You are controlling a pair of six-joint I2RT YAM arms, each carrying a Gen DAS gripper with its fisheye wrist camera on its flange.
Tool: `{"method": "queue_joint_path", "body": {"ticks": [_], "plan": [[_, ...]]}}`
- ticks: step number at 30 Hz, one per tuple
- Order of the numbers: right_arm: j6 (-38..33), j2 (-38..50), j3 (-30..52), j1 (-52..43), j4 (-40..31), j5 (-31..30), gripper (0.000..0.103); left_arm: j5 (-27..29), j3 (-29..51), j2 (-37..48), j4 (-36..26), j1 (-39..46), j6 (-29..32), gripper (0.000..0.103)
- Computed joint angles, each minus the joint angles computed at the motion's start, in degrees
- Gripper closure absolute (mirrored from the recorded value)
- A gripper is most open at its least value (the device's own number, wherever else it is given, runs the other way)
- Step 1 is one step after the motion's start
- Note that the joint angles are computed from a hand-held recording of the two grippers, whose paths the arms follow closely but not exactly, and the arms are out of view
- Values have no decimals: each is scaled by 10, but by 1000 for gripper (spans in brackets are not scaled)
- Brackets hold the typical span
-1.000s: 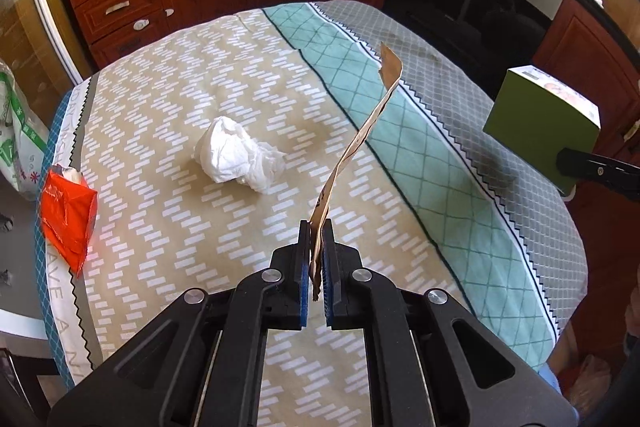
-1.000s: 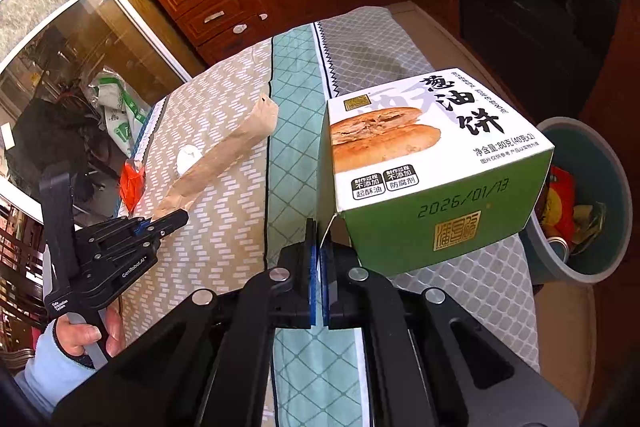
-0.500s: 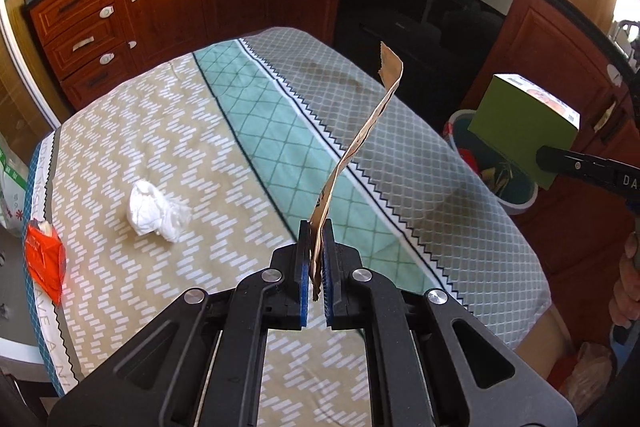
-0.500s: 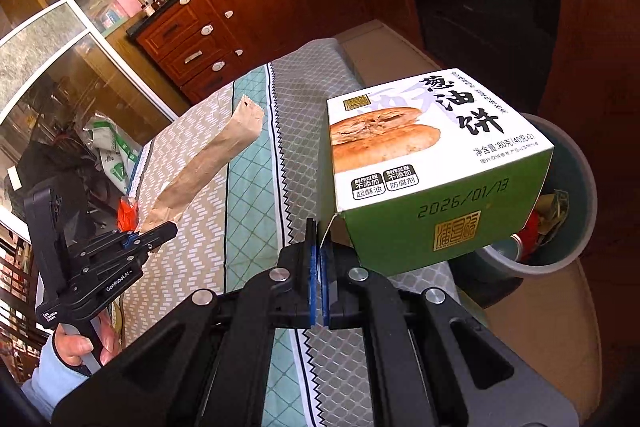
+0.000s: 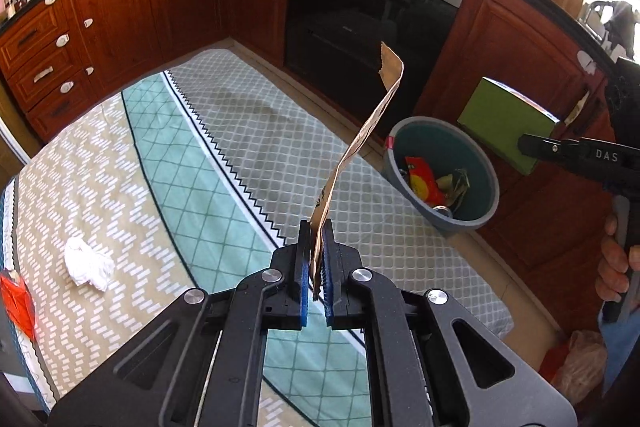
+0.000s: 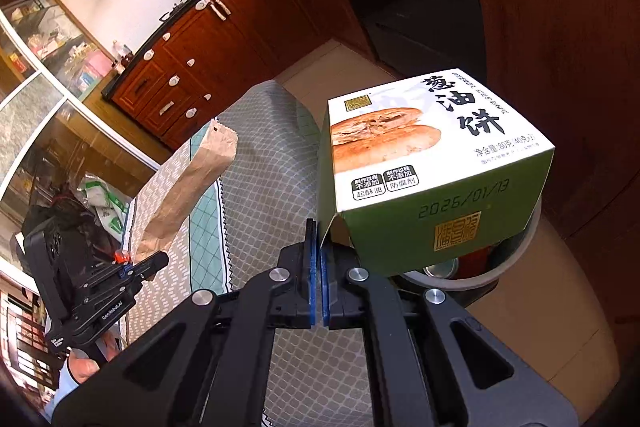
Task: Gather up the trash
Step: 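Carry paper bag and green box over the teal bin and open both tools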
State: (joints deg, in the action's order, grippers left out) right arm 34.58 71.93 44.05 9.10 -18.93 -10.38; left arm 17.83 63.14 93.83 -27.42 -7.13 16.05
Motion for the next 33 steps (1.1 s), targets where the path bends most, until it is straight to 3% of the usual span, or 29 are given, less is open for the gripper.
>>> {"method": "queue_joint_path", "body": {"ticks": [16,18,19,20,21,22,33], "plan": [[3,234,-1,-152,150,-202,96,-47,129,141,-3,-137,-39,97],[6,249,0,-163,156,-211,90,-51,153,164,-8,-152,-44,97],[11,252,-4,-169,161,-220,77,-52,162,174,-10,-159,-46,97],[19,251,-12,-175,172,-225,48,-52,171,183,-12,-165,-48,97],[29,246,-22,-181,182,-223,35,-54,181,191,-15,-172,-50,97],[34,240,-31,-188,193,-222,30,-56,188,198,-15,-178,-52,97],[6,174,-59,-237,150,-172,25,-76,268,282,-42,-230,-64,97]]}}
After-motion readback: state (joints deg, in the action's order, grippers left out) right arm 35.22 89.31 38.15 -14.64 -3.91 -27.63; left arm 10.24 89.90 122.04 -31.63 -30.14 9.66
